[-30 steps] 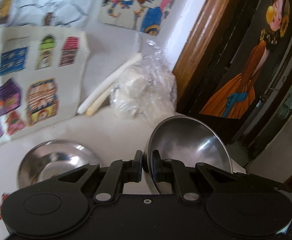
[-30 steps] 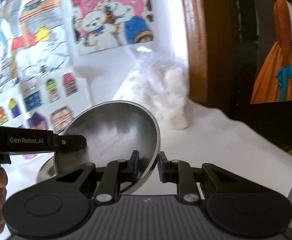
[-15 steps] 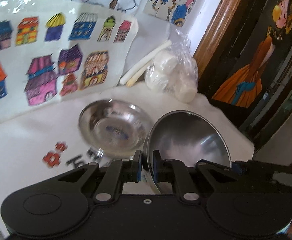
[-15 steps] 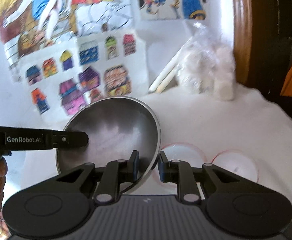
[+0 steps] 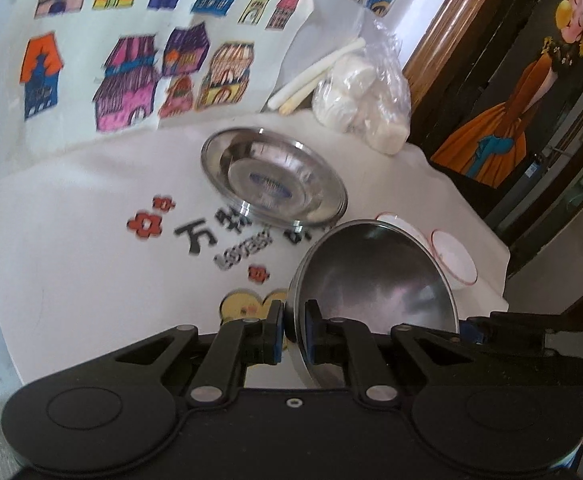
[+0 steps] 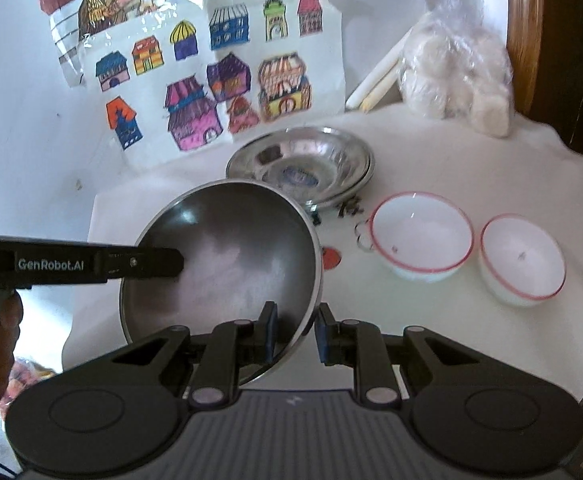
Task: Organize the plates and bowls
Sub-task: 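Lift the steel bowl with both grippers and carry it toward the stacked plates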
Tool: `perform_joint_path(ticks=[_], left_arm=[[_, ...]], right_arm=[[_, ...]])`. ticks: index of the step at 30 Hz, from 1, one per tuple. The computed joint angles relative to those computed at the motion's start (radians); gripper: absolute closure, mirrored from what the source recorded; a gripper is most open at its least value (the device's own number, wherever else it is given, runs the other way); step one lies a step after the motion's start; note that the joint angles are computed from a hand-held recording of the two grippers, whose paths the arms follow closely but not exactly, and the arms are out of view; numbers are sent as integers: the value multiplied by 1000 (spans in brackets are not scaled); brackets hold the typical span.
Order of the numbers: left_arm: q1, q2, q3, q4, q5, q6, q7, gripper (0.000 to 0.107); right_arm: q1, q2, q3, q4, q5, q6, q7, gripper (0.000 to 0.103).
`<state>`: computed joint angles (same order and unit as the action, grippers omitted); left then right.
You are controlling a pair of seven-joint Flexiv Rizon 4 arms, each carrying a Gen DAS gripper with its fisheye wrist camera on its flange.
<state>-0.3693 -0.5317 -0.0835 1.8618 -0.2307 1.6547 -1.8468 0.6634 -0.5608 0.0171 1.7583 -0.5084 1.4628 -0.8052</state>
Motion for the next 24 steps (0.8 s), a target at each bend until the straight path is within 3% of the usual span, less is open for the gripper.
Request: perform_joint_path(ticks=[6, 24], left_arm=[[74, 7, -87, 61, -18, 27, -5, 96], [89, 7, -96, 90, -37, 20, -48, 96]], right_arm=[[-47, -15, 81, -19, 56, -24, -53, 81], [-31, -67, 89, -98, 99, -87, -107, 78]])
